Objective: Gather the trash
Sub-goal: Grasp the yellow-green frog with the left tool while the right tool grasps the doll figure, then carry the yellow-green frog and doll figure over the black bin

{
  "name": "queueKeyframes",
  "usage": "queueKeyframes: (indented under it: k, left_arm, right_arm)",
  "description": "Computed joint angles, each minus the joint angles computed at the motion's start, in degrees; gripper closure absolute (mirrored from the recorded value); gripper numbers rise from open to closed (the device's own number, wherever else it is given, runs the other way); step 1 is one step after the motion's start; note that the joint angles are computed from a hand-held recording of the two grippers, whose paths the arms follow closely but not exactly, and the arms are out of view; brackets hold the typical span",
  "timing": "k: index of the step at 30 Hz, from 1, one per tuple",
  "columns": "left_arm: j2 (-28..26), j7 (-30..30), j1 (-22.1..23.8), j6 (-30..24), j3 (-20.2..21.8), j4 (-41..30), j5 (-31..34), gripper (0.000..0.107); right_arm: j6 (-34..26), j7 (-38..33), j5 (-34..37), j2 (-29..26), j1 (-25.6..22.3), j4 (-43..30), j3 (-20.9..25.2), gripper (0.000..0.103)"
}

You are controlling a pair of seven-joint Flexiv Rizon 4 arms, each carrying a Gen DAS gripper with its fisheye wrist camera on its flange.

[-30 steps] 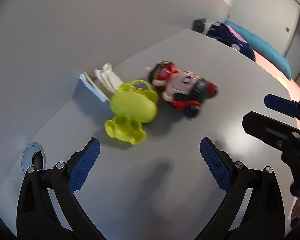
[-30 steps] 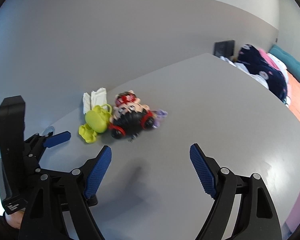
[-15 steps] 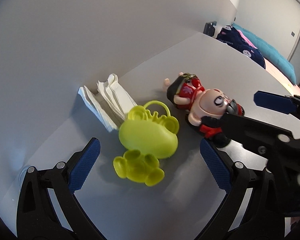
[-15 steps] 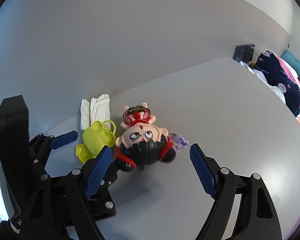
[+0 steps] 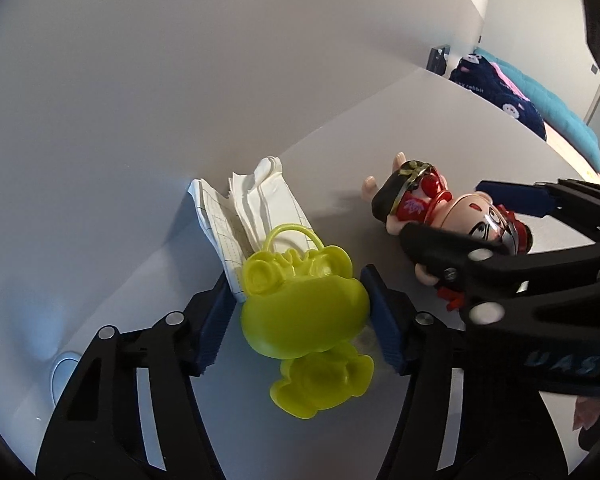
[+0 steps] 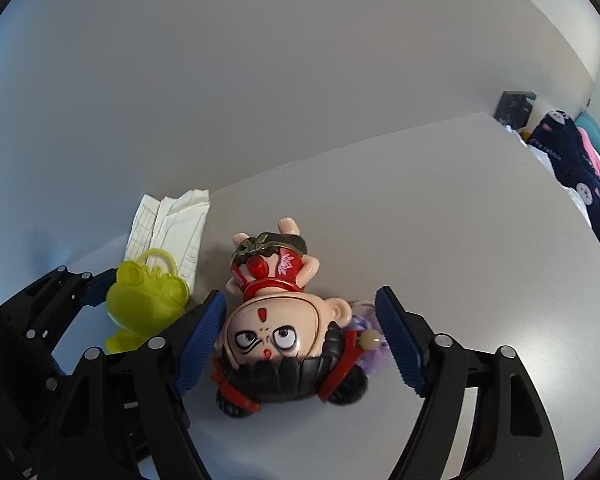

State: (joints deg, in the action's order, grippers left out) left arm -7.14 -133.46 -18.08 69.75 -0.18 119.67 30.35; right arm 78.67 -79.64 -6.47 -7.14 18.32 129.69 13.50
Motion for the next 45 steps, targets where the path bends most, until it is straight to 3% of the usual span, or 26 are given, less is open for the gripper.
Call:
queueKeyframes:
  k: [1,3,5,7,15,28,45]
  left_arm:
    - [0.09,-0.57,-0.25,-0.68,0.09,-0.28,0.74,0.053]
    - [0.13,-0.52,-0.25,-0.85,-0.04,-0.39,1.05,0.058]
    - [0.39,0.28,0.06,-0.46,-0.25,0.11,0.01,0.058]
    - [0.42,1.16,0.33,0.15,-0.45,0.52,-1.06,0.058]
    - [0.54,2.29,-0.15,0.24,-0.71,0.32,-2.36,0.058]
    - [2.36,0.81,-1.52,-0.83,-2.37,0.68,-1.56,0.058]
    - [5.81,-3.95,-4.66,-7.07,-7.68,-1.96,2.14,0.058]
  right_arm:
    - [-0.45,-0.26,0.06,-0.36,0.13,-0.18,0.17,0.030]
    - [-2.53,-5.56,6.88,-0.97,-1.35,-2.24,3.02,0.046]
    - [-1.84,-4.19,5.64,-0.58,-0.33,-1.47,1.90,0.047]
    - [-1.19,-2.22,2.79,0.03,0.43,-0.40,0.65,0.047]
    - [-4.64,-7.95,11.47,2.54,-1.05,-2.03,1.80,0.047]
    - [-6.22,-10.29,15.64,8.00,0.40,0.18,0.42,0.047]
    - [-8.12,-8.82,17.92,23.01,2.64,9.58,-2.32,0.047]
